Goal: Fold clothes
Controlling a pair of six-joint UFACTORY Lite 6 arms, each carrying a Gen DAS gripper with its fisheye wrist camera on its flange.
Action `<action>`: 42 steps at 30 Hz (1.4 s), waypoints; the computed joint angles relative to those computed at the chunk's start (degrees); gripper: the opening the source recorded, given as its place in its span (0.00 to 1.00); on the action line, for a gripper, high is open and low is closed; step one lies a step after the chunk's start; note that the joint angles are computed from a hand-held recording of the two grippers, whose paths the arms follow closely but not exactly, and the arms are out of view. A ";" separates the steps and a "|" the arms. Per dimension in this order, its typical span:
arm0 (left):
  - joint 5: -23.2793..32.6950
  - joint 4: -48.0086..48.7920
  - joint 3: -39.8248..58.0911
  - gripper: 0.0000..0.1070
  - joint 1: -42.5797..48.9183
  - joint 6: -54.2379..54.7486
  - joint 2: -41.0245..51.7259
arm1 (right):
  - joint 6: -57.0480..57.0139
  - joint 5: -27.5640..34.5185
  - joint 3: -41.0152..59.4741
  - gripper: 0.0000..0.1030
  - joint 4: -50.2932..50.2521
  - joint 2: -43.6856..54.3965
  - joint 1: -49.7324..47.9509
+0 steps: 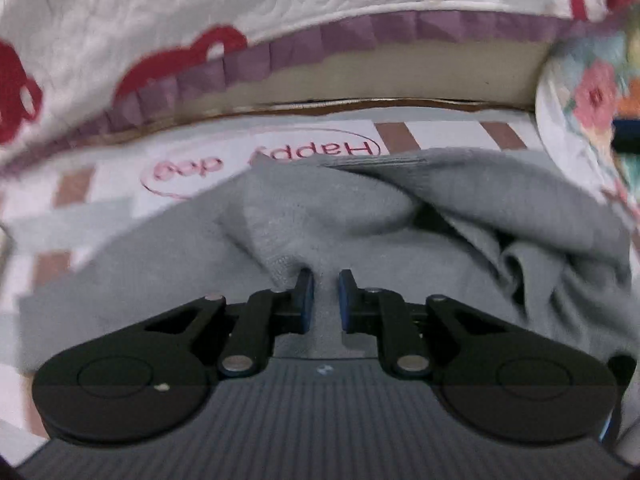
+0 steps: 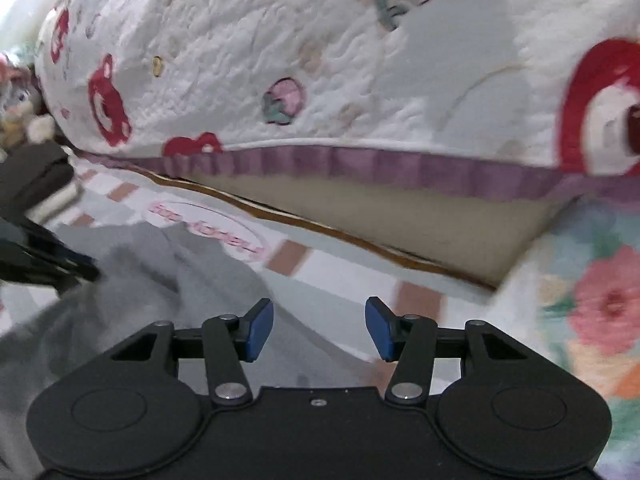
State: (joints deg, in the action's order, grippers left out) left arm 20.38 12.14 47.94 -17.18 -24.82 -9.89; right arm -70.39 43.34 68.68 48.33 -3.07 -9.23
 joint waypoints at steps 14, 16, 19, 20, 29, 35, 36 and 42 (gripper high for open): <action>-6.98 -8.54 -1.71 0.25 2.43 7.47 2.68 | -6.87 -8.62 5.48 0.07 -5.12 17.65 14.73; -6.86 -10.43 -1.91 0.25 2.85 9.22 2.31 | -3.98 -10.38 7.02 0.07 -4.40 16.32 12.99; -7.14 -8.61 -2.78 0.25 2.78 6.36 1.58 | -4.80 -11.58 8.45 0.07 -0.46 12.17 5.87; -7.38 -8.59 -3.22 0.25 2.70 6.08 1.18 | -5.43 -12.08 8.78 0.07 -0.28 10.66 2.85; -8.25 -16.67 -7.49 0.25 3.86 13.19 -3.22 | -7.79 -17.93 12.82 0.07 -3.70 9.79 -25.41; -6.89 -22.42 -10.70 0.33 5.25 18.57 -6.22 | -10.07 -26.97 3.42 0.08 -11.25 10.28 -34.59; -6.06 -22.35 -10.96 0.41 5.46 19.12 -6.76 | -11.67 -26.46 2.03 0.08 -11.18 9.60 -35.69; 0.44 -41.24 -14.59 0.46 14.29 45.90 -14.96 | 3.30 0.39 16.46 0.26 -6.00 20.22 -49.10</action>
State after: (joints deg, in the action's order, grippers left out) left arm 20.82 -29.10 33.35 -2.89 21.08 -24.85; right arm -67.10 43.73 85.14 42.33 17.15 -58.33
